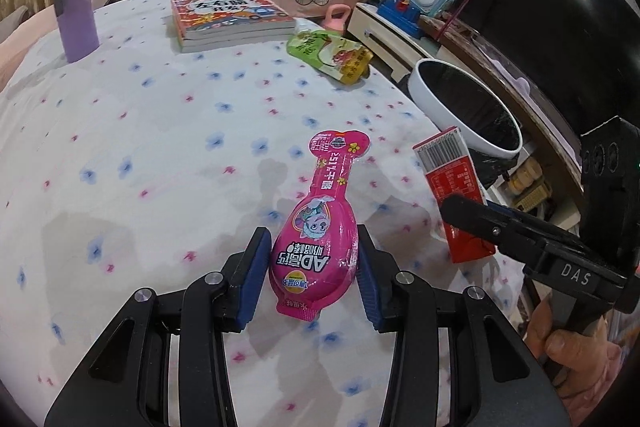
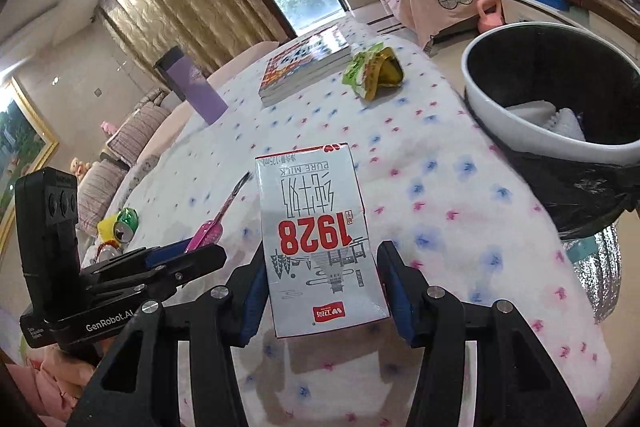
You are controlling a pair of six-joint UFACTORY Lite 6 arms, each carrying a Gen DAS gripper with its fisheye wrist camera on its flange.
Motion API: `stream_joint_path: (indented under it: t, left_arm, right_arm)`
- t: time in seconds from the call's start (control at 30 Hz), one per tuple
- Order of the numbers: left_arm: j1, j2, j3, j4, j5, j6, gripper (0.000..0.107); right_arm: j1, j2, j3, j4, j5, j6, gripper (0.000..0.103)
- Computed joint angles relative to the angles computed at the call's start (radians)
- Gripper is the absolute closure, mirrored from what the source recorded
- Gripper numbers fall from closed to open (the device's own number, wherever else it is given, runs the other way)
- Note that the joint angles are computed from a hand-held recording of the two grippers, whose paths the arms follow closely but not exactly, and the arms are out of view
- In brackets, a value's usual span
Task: Collect trash
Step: 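Carry the pink package and white-red carton over the bin and release both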
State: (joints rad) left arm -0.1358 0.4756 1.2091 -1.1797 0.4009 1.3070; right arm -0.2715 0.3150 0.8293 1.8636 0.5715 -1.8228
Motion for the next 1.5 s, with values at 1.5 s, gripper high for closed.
stream_joint_path:
  t: [1.5]
  left_arm:
    - [-0.428, 0.543, 1.049, 0.773, 0.181, -0.909, 0.067]
  right_arm:
    - [-0.465, 0.156, 0.406, -0.314, 0.066, 0.267, 0.050]
